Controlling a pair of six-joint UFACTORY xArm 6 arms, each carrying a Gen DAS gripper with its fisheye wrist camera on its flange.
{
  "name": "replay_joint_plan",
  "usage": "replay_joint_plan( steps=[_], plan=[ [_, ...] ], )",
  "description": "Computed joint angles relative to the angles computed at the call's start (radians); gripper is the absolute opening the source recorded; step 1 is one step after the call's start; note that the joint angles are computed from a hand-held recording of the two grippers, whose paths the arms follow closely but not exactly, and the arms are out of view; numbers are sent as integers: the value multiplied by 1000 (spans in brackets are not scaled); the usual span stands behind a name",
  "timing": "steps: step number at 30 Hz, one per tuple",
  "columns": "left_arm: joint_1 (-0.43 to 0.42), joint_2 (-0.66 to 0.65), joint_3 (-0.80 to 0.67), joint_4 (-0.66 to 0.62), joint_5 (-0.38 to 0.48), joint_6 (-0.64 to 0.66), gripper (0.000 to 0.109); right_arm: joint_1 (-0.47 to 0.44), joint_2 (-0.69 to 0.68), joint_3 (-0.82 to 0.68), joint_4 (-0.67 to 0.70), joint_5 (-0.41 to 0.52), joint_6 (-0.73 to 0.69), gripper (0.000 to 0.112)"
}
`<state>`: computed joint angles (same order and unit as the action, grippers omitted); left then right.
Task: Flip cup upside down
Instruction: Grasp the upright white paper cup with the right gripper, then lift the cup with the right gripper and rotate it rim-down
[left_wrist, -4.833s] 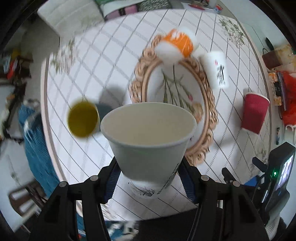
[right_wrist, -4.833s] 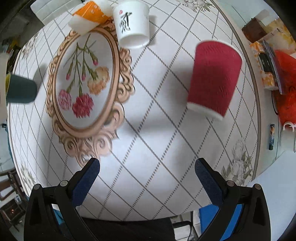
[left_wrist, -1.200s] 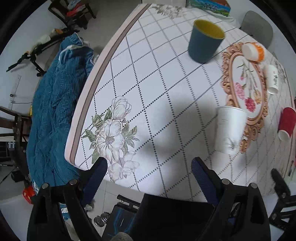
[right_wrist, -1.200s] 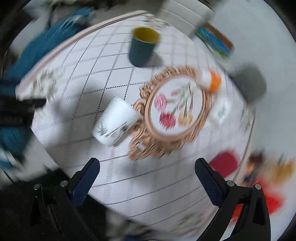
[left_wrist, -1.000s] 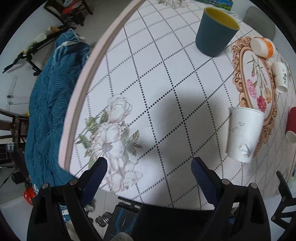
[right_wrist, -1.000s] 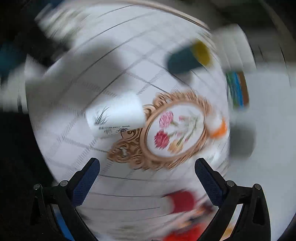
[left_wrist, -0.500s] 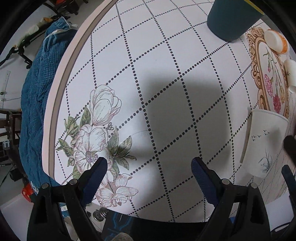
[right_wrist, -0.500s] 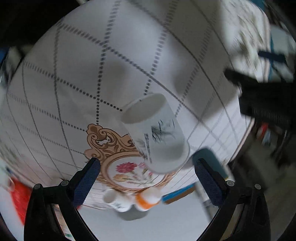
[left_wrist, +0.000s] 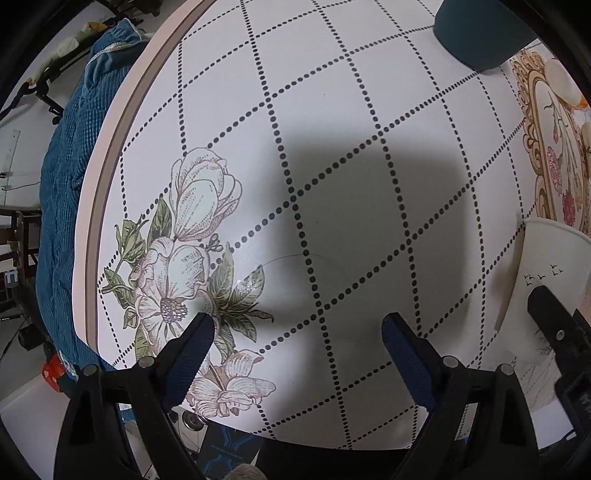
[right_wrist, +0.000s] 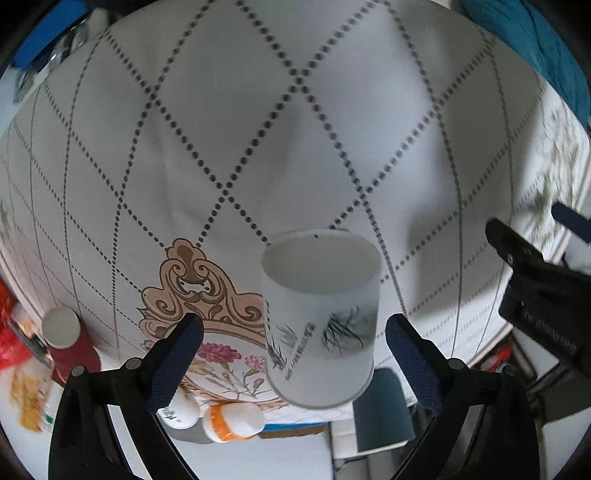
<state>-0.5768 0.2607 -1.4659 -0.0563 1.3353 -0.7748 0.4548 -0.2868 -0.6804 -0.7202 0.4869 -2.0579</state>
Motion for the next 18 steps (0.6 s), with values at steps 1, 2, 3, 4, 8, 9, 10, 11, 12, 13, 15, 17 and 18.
replay_joint_plan(
  steps=[1,2,3,4,8,9,10,11,12,13,15,17,18],
  plan=[
    [2,1,3,0,-3,2,93,-4,5,-1,7,-5,-21,97],
    [2,5,2,-1,-4,2,93,-8,9,-1,13,-12,-37,97],
    [2,10,-2,-1,-5,3,93,-13,17,-4,21,-21,-58,97],
    [2,14,-4,-1,-7,4,93,-18,26,-8,26,-25,-76,97],
    [7,39,-32,2,-3,7,93,-23,69,-35,28,-41,-109,87],
    [7,44,-38,1,-3,6,93,-26,76,-39,32,-45,-119,87],
    [10,50,-45,1,-2,8,93,-30,89,-46,37,-51,-129,86],
    [12,52,-47,1,-2,10,93,-24,94,-44,29,-53,-117,86],
    [14,57,-52,3,-1,12,93,-24,92,-42,33,-52,-119,84],
    [15,55,-52,4,0,13,93,-24,88,-38,32,-49,-119,80],
    [18,57,-61,6,7,15,93,-19,59,-16,31,-40,-113,76],
    [23,60,-69,8,13,18,93,-20,58,-14,31,-40,-110,72],
    [25,60,-70,9,14,20,93,-9,54,-12,23,-31,-90,68]
  ],
)
